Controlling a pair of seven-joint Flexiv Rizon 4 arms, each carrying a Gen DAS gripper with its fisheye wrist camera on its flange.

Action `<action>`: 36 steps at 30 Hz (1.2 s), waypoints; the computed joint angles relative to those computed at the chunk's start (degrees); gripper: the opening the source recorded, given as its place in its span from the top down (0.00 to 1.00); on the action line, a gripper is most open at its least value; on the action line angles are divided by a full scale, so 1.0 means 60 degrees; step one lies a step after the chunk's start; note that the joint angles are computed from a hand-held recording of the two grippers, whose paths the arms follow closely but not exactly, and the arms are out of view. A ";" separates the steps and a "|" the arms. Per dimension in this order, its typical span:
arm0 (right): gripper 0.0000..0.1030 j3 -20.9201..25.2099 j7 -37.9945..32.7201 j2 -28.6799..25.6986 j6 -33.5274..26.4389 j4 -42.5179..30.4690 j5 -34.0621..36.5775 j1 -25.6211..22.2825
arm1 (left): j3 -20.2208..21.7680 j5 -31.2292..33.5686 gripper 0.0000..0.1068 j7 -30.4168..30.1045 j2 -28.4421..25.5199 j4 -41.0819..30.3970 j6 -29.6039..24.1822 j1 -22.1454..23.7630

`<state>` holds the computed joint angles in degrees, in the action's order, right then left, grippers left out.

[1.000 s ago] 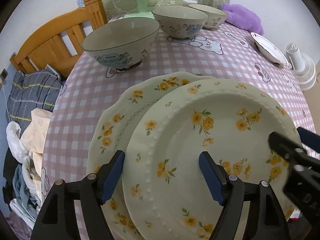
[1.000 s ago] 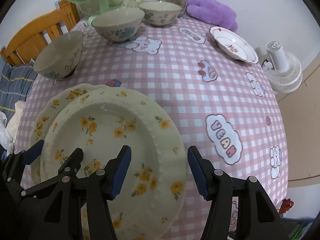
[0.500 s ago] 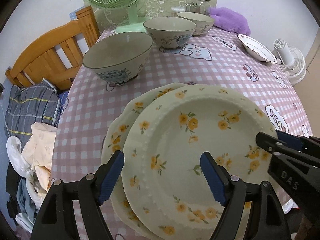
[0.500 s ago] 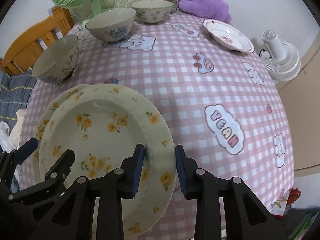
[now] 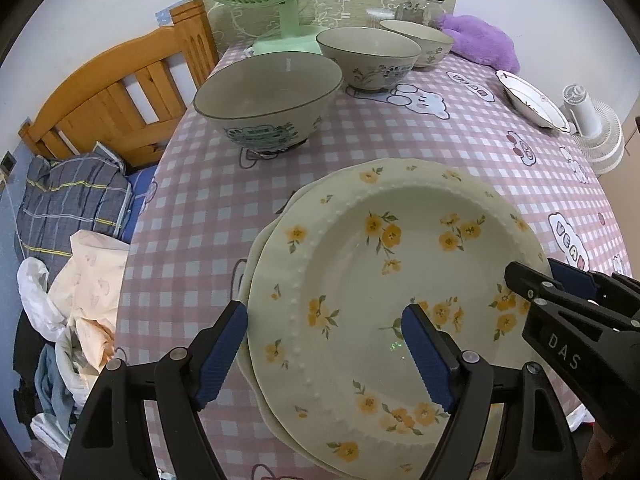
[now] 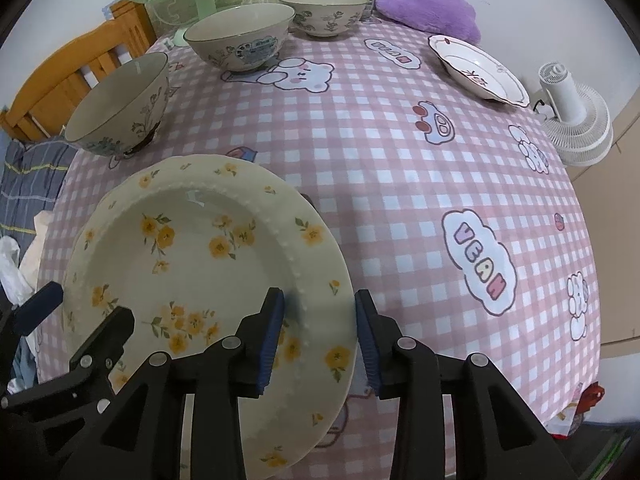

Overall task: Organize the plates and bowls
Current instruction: 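Lower the beaded-rim plate onto the first plate and open both grippers, then move both grippers toward the red-rimmed white plate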

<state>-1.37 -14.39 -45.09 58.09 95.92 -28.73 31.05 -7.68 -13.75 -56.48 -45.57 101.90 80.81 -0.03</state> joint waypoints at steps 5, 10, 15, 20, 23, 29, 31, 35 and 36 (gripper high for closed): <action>0.61 -0.0001 -0.0105 -0.0078 0.0128 -0.0077 -0.0010 -0.0016 | -0.0016 -0.0024 0.24 0.0038 0.0043 -0.0002 -0.0145 0.0081; 0.61 -0.0121 0.0137 0.0187 0.0410 0.0172 0.0035 0.0054 | -0.0291 -0.0097 0.17 0.0326 0.0193 0.0037 -0.0216 0.0269; 0.43 -0.0561 0.0663 0.0691 0.1049 0.0656 -0.0618 0.0282 | -0.0954 -0.0268 0.15 0.0930 0.0389 0.0265 0.0032 0.0614; 0.29 -0.0920 0.1320 0.1066 0.1445 0.1005 -0.1206 0.0385 | -0.1520 -0.0540 0.10 0.1268 0.0589 0.0454 0.0449 0.0802; 0.29 -0.0955 0.1465 0.1227 0.1575 0.1162 -0.1443 0.0273 | -0.1684 -0.0713 0.10 0.1130 0.0618 0.0488 0.0700 0.0743; 0.29 -0.1229 0.1753 0.1523 0.2248 0.1778 -0.2057 0.0020 | -0.1082 -0.0743 0.10 0.0249 0.0570 0.0133 0.0661 -0.0145; 0.29 -0.1187 0.1602 0.1630 0.2335 0.1926 -0.2059 -0.0208 | -0.0850 -0.0692 0.10 -0.0133 0.0526 -0.0021 0.0737 -0.0526; 0.29 -0.1226 0.1159 0.1759 0.2908 0.2232 -0.2064 -0.0674 | -0.0158 -0.0528 0.10 -0.1105 0.0426 -0.0446 0.0715 -0.1438; 0.29 -0.1150 0.0870 0.1787 0.3060 0.2278 -0.1979 -0.0880 | -0.0062 -0.0465 0.10 -0.1297 0.0406 -0.0518 0.0715 -0.1569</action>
<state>-8.27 -9.17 -34.37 76.45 109.59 -40.60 25.77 -8.05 -16.54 -64.27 -43.13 98.79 85.10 -9.45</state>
